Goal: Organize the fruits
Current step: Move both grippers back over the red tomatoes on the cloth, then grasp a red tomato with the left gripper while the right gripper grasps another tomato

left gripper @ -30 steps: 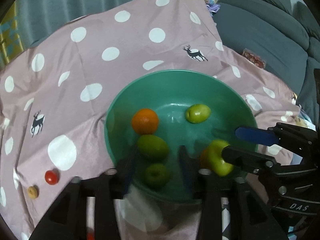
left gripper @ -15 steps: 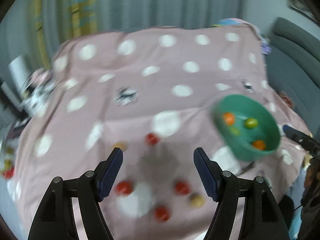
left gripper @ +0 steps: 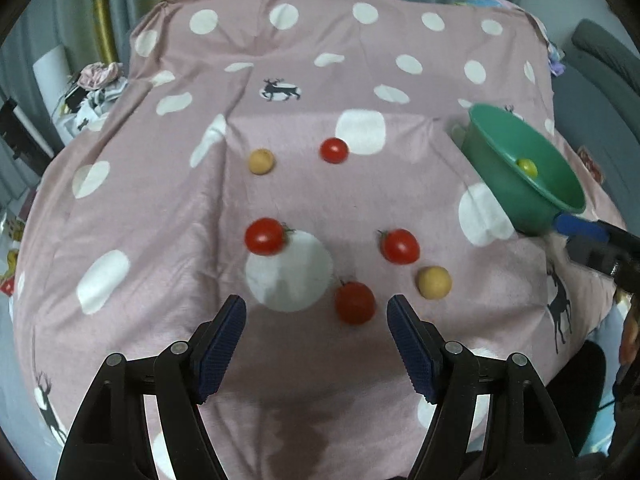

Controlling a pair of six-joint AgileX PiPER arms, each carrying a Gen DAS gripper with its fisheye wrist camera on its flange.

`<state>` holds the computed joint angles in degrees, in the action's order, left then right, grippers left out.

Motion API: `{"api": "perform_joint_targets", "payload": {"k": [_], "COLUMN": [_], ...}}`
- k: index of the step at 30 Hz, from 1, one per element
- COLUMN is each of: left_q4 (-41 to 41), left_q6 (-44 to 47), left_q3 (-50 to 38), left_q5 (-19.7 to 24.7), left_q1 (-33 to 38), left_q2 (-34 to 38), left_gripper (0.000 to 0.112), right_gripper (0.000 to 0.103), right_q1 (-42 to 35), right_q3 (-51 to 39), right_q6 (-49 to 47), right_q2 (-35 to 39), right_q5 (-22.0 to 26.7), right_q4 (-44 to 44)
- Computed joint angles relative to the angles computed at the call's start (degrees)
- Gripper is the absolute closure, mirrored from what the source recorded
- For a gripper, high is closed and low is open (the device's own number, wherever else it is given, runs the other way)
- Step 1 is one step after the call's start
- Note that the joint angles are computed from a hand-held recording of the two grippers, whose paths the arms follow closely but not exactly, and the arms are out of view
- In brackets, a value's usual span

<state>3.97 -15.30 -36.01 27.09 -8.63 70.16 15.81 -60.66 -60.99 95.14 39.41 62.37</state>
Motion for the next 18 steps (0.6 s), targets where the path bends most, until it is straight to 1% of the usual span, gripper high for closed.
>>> {"api": "perform_joint_targets", "payload": {"k": [6,8,10,13,15,16,18], "left_q4": [2.5,2.5,0.0,-1.8,-3.1,-3.2,-4.4], "left_q6": [-3.2,-3.4,-1.3,0.7,2.4,2.8,4.5], "left_q3": [-0.3,-0.2,0.2,0.6,0.7,0.8,0.7], "left_q5": [-1.9,-2.9,-4.1,-5.4,-6.1,-6.4,-6.8], "left_q1": [-2.4,-2.2,-1.4,-1.0,-0.6,-0.5,-0.3], "left_q2": [4.2,5.5,6.5,7.1,7.4,7.5,7.9], "left_gripper": [0.039,0.039,0.039,0.044,0.051,0.052,0.060], "right_gripper": [0.048,0.049,0.050,0.053,0.056,0.057,0.058], "right_q1": [4.9,6.2,6.9,7.9,8.6,8.9,9.3], "right_q3": [-3.7,-5.3,-7.5,-10.1,-12.1,-13.0,-14.6], "right_q6": [3.1,4.9,6.5,8.3,10.5,11.5,13.0], "right_q2": [6.0,7.5,9.6,11.9,13.7,14.5,15.9], "right_q5": [0.1,-0.3,-0.3,-0.6,-0.9,-0.9,-0.8], "right_q4": [-2.8,-4.3,-5.5,-6.3,-8.0,-8.8,-9.8]}}
